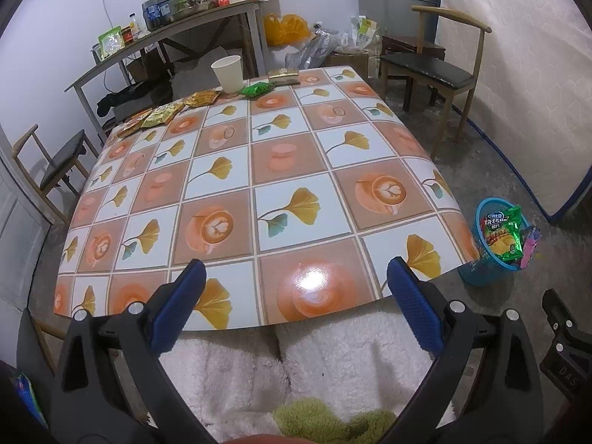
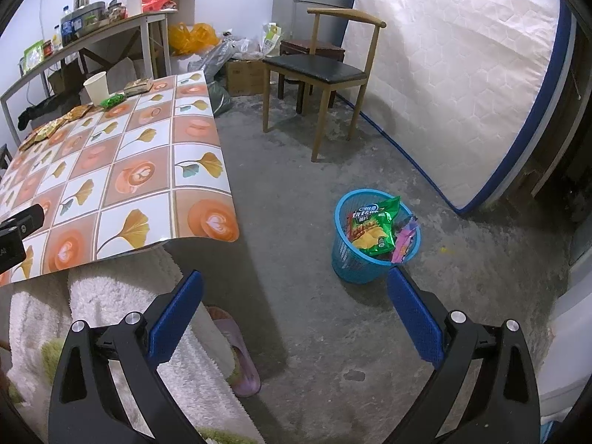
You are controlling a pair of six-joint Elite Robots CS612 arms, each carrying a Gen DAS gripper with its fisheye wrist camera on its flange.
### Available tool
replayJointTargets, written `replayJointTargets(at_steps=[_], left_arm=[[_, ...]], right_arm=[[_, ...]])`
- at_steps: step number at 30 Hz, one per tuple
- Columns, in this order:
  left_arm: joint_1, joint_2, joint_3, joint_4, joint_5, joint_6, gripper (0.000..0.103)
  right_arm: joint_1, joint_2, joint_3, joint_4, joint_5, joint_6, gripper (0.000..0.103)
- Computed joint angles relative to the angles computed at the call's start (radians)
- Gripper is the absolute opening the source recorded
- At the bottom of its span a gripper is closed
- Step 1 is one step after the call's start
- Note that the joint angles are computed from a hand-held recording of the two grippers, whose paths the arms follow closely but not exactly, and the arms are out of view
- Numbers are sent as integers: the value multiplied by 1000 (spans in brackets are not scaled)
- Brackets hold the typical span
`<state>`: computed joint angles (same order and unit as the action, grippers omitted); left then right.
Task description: Collect trash
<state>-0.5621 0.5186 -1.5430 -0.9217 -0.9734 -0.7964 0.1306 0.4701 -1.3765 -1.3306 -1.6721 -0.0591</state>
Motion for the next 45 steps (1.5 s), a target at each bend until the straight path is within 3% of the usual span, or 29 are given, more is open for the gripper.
replayJointTargets(at_steps=[45], left_arm=[[2,3,-11,14,-5,-5,94]], right_arm=[[12,-1,-10,-23,-12,-34,96]])
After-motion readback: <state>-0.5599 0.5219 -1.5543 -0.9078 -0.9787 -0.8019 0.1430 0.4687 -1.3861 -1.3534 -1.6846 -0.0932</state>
